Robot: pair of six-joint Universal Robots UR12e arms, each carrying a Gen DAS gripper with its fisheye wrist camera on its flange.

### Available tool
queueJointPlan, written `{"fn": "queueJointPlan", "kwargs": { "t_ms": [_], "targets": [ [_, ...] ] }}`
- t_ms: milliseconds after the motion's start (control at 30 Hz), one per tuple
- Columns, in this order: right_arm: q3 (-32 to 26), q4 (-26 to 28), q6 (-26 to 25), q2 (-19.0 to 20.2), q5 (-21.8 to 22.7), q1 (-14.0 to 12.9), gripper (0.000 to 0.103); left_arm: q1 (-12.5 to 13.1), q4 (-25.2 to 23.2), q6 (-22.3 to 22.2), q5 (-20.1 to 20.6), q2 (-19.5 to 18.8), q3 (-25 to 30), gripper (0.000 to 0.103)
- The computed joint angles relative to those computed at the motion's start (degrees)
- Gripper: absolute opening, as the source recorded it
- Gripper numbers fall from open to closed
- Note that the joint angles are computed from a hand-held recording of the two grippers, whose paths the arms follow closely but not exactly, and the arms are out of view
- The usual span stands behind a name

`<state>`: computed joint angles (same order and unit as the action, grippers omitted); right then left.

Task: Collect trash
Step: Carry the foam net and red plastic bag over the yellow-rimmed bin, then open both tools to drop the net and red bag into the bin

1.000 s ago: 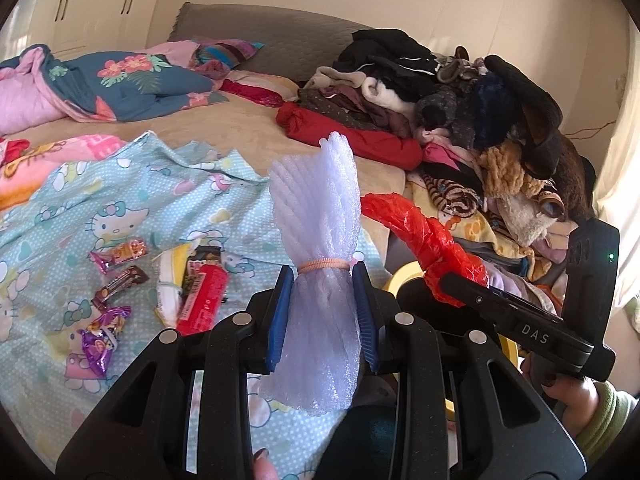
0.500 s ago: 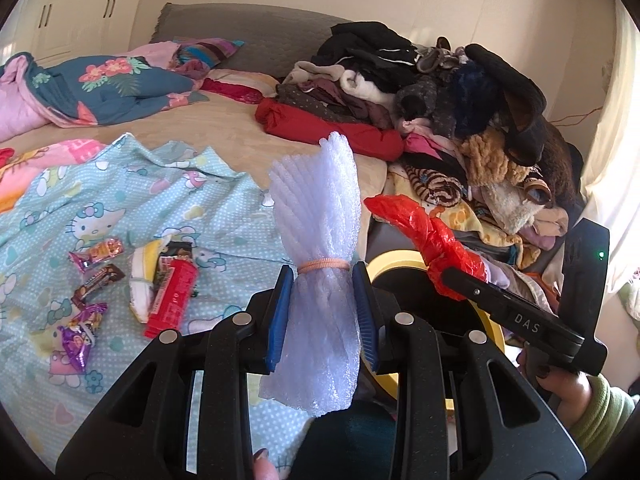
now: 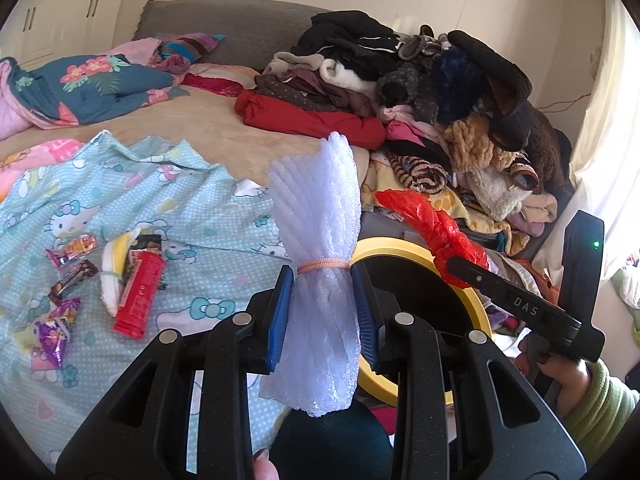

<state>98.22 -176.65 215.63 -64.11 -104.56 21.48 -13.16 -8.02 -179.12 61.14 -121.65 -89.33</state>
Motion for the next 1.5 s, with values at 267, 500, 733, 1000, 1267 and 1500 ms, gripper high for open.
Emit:
{"fn": "queueJointPlan", "kwargs": {
  "t_ms": [267,500,733,1000,1267,1500],
  "targets": [
    [1.7,0.0,0.4,-1.0,-1.3,-0.1,0.045,-0.5,-0.5,1.4,-0.9,0.0,0.0,0.024],
    [2.9,0.6,0.6,-1.9,-1.9,-0.4,0.045,-1.0,-1.4,2.3,-1.5,-0.1,0.4,0.024],
    [3.7,1.5,2.9,-2.2,-1.6,-0.9,0.045,-1.9,-2.6,3.6,-1.9,-0.7,1.0,0.024],
    [4.2,2.8,5.3,-2.2,-0.7,-1.6,0.045,-2.7,-4.4,5.3,-3.0,-1.6,1.8,0.024],
    [4.4,4.2,6.5,-2.2,-0.3,-1.9,0.045,-3.8,-8.8,7.4,-4.1,-3.6,4.5,0.024],
    [5.3,3.8,8.7,-2.4,-1.0,-2.3,0.064,-4.5,-12.5,8.1,-3.7,-5.3,6.9,0.028]
  ]
}}
